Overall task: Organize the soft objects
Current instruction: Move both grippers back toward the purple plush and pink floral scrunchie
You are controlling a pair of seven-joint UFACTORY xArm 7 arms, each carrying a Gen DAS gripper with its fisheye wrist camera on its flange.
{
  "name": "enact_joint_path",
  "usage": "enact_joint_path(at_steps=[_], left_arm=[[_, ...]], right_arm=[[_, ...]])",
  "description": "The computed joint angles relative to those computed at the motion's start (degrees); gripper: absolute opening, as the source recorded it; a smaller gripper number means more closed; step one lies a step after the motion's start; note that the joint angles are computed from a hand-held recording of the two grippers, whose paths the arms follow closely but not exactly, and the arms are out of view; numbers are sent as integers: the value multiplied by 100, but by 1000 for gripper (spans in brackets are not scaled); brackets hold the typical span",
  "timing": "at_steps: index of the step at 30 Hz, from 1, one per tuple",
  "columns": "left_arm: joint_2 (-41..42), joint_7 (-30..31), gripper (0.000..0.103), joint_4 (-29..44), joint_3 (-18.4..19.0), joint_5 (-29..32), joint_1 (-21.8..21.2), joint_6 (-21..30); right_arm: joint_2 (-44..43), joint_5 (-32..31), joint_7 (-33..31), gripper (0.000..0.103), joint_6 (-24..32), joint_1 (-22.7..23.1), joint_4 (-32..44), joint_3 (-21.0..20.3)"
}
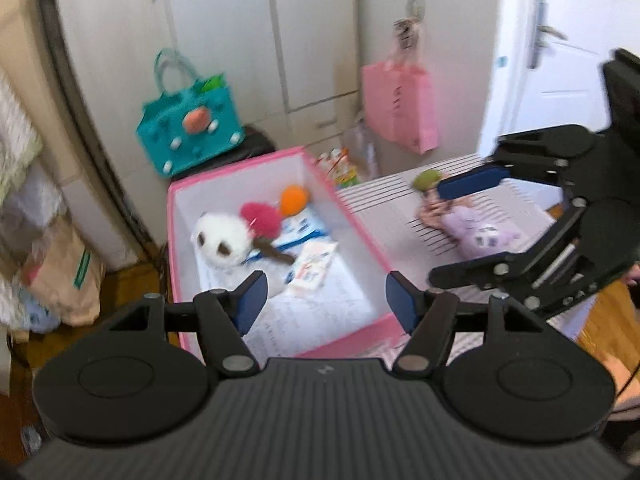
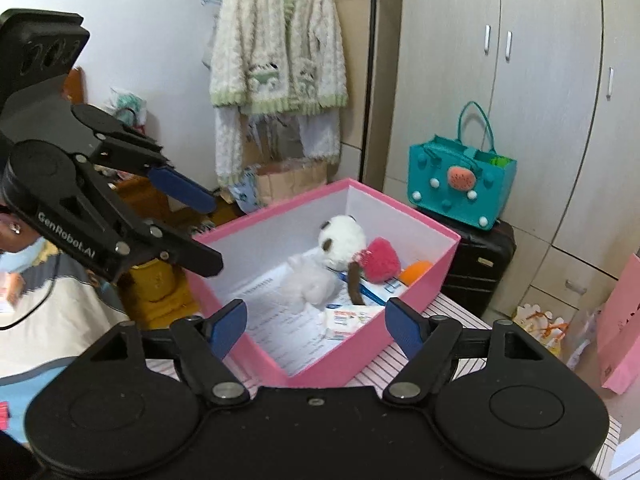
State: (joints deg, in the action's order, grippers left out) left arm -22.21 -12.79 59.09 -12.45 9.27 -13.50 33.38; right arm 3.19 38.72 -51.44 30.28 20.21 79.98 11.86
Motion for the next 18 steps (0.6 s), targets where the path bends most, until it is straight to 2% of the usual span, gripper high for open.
enact_joint_path(at_steps=[4,9,12,16,18], left_arm=[[-277,53,68,18,-130,-61,-185,192],[-545,-133,71,-81,-438,189,-171,341],[-604,-206,72,-124,-512,167,-264,491],[-698,5,75,-243,-421,-73,-551,623],[-786,13,79,-350,-509,33,-529,591]], right_arm=[[-468,487,-295,80,216,-29,-348,-95],[-1068,951,-688,80,457,68,-867,-373],[-1450,1165,-893,81,450,157,-1242,-552],[-1959,1233,-1023,81,303,274,-1788,-764],[-2195,1263,-1098,81,259,337,-2049,-889]])
